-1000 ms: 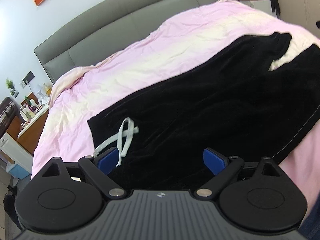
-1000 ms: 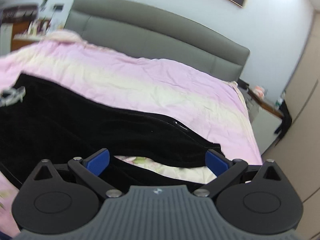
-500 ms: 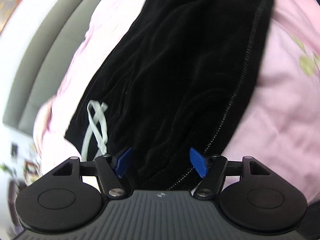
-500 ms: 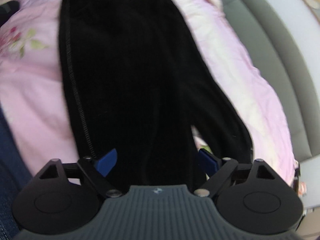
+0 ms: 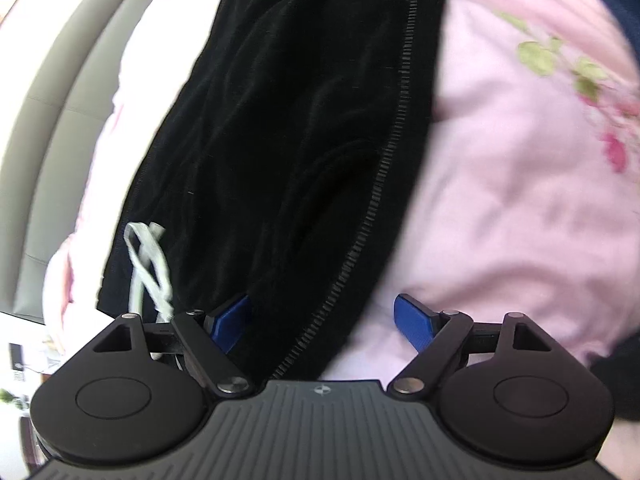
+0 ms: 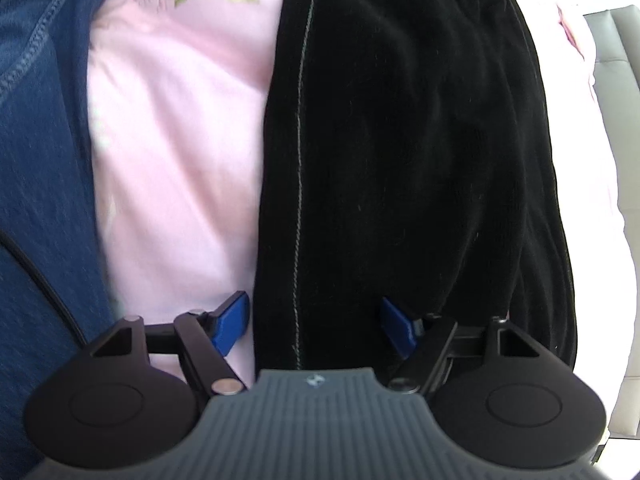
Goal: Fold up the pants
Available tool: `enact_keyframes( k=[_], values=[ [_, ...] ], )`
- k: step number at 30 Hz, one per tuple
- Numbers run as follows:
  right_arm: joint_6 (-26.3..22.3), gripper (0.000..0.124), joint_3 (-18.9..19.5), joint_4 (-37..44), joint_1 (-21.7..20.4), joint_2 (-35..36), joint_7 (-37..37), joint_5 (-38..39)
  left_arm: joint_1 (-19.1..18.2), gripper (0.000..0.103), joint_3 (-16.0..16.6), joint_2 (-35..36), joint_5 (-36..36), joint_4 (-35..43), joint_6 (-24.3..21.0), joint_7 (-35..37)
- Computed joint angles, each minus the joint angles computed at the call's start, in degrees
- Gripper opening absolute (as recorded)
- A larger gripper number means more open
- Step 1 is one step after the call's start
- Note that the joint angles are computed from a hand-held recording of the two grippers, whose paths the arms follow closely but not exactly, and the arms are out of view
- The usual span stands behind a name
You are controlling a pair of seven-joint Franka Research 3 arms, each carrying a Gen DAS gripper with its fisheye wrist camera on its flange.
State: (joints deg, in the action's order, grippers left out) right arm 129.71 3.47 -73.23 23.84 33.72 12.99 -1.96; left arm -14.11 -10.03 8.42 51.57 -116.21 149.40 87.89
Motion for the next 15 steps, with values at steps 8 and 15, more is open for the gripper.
enact_keyframes(
  k=[8, 15],
  values=[
    [1.2, 0.069, -1.8, 4.7, 0.9, 3.5, 2.5, -2.5, -0.4, 0.103, 2.4, 4.2, 11.6, 3.6, 1.6, -6.3],
    [0.5, 0.068, -1.0, 6.8, 0.1, 5.6, 3.7, -0.8, 1.6, 0.038, 1.5, 2.4, 0.8, 1.9, 5.1, -2.7]
  ],
)
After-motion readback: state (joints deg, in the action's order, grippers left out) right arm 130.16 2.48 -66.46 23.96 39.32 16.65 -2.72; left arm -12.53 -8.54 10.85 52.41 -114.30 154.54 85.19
